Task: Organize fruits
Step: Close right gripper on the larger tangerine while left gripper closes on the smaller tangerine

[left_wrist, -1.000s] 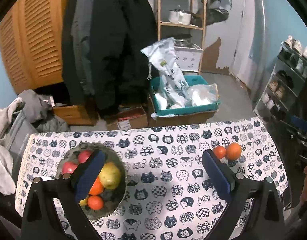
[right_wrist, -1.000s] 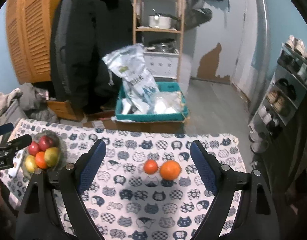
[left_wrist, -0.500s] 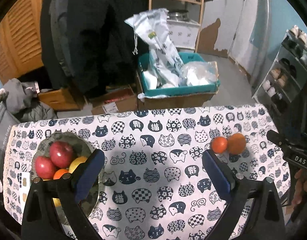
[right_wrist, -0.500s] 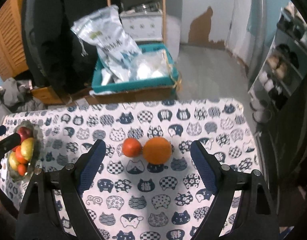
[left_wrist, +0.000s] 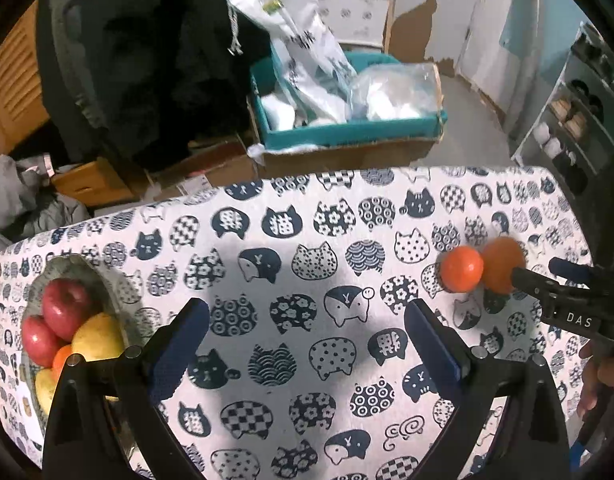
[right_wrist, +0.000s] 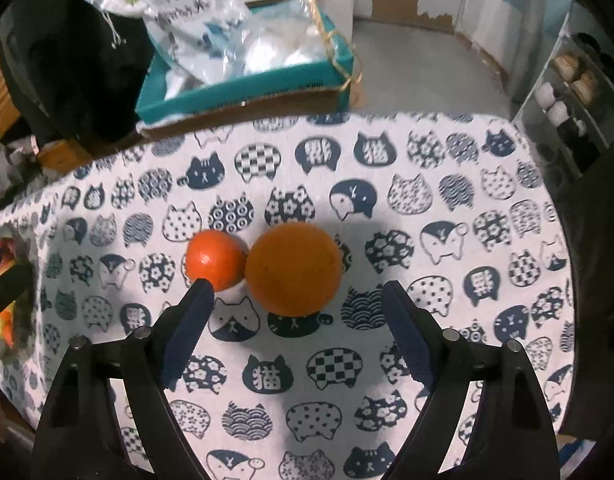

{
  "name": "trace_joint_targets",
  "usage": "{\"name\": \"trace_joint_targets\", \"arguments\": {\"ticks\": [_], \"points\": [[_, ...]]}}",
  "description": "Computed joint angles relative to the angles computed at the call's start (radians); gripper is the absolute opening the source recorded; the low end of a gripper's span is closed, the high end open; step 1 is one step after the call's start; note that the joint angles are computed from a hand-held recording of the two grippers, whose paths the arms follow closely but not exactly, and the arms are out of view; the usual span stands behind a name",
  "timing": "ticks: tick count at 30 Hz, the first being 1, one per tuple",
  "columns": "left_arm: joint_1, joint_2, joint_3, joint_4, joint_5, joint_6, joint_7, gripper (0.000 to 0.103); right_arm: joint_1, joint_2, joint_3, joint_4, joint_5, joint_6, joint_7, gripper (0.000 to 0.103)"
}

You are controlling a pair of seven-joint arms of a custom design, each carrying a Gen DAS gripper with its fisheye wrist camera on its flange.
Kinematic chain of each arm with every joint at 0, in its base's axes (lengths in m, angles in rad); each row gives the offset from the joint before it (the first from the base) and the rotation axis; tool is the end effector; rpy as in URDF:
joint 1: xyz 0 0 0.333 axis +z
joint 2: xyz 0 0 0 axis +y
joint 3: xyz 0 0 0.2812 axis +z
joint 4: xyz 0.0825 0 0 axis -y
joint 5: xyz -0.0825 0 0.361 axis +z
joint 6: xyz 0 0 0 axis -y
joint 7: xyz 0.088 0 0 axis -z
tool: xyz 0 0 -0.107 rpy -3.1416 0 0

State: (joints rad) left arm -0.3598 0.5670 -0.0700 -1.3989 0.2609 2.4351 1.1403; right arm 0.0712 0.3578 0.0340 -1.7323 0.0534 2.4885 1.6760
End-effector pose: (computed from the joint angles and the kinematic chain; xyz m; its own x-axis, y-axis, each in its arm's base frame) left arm 0.6522 -0.2866 0.4082 -0.1368 -0.9906 -0.0012 -0.8685 0.1205 -0.4808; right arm 0.6493 0.0661 0.3956 -0.0208 -0.9949 -0.0985 -0.9239 0.0568 -0.3783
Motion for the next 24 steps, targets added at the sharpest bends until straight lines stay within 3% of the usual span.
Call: {"name": "trace_joint_targets", "arguments": {"ticks": [9,15,20,24], "points": [[-0.005,0.111,-0.006,0.139,-0.035,-0.061,0.033,0.099,-0.021,0.075,0.016,0.066,0.036,-0.030,-0.038,0.084],[-0.005,0.163,-0.013,0.216,-0.073,-0.094,0.051,0.099,-0.030,0.135,0.027,0.130,0.064,-0.080,-0.059,0.068],[-0.021,0.226,-0.015,0.327,-0.080,-0.138,0.096,0.099,-0.036,0.139,0.032,0.124,0.083,-0.056,-0.069,0.063],[-0.027,0.290,-0.026,0.431,-0.110,-0.178,0.123,0.099,-0.016,0.109,-0.001,0.084,0.033,-0.022,-0.024,0.062]]}}
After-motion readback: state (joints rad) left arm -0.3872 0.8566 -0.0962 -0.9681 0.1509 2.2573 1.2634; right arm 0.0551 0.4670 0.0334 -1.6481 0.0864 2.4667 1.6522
